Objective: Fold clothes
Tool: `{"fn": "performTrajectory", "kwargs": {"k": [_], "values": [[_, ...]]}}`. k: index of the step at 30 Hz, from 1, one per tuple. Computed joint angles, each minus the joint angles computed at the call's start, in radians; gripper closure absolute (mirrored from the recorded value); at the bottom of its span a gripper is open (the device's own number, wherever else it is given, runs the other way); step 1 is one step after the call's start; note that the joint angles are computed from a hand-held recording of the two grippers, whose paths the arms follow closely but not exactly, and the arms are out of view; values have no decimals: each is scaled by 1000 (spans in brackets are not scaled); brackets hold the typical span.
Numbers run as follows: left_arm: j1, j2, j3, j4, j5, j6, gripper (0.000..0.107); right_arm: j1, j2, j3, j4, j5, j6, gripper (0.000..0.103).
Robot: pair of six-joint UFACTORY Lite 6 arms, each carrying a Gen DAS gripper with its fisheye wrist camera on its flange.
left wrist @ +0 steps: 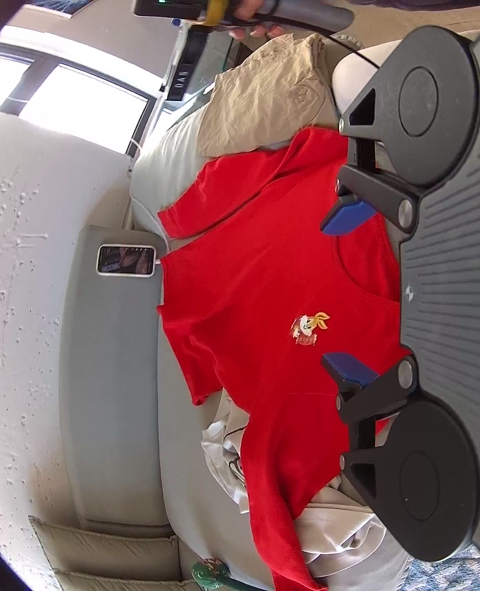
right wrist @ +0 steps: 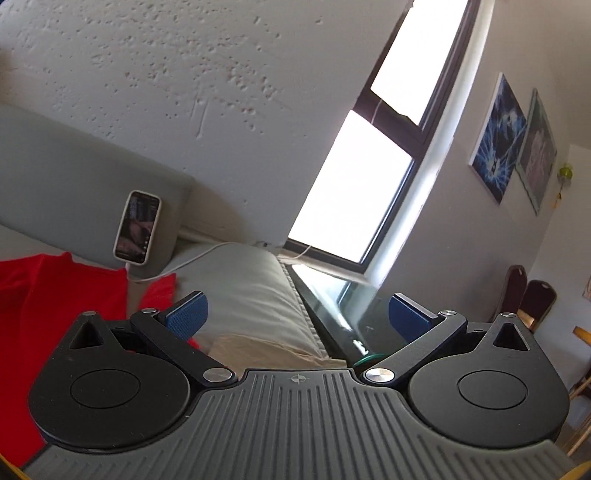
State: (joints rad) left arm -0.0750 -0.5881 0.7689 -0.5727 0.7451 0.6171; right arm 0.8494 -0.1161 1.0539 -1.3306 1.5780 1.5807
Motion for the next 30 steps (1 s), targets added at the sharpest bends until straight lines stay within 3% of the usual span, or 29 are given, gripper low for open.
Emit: {"fn": "performTrajectory", "kwargs": {"k": [4, 6, 10, 13, 15, 18, 21, 23, 26, 29, 30], "values": [[63, -13, -27, -92, 168, 151, 38, -130, -270, -34, 126, -221, 211, 0], [103, -29, -50, -110, 266, 201, 40, -196, -380, -55, 149, -266, 351, 0], [241, -41, -44, -106, 380, 289, 40, -195, -341, -89, -62, 2, 347, 0], [287, -36, -20, -94, 303, 296, 39, -206, -304, -186, -220, 79, 130, 0], [262, -24, -11, -84, 164, 238, 38, -214, -321, -243, -241, -1, -7, 0], [145, 27, 2, 13, -104, 57, 35, -283, -375, -261, -146, -294, -119, 0], [53, 191, 102, 168, -231, -192, 35, -446, -283, -182, -2, -584, -267, 0], [28, 283, 175, 242, -251, -267, 35, -542, -180, -89, 139, -723, -463, 0], [7, 395, 275, 327, -259, -325, 34, -640, 6, 74, 265, -809, -655, 0], [34, 515, 378, 244, -247, -240, 33, -758, 174, 266, 462, -895, -838, 4], [40, 551, 401, 215, -250, -229, 33, -791, 230, 334, 553, -915, -915, 10]]}}
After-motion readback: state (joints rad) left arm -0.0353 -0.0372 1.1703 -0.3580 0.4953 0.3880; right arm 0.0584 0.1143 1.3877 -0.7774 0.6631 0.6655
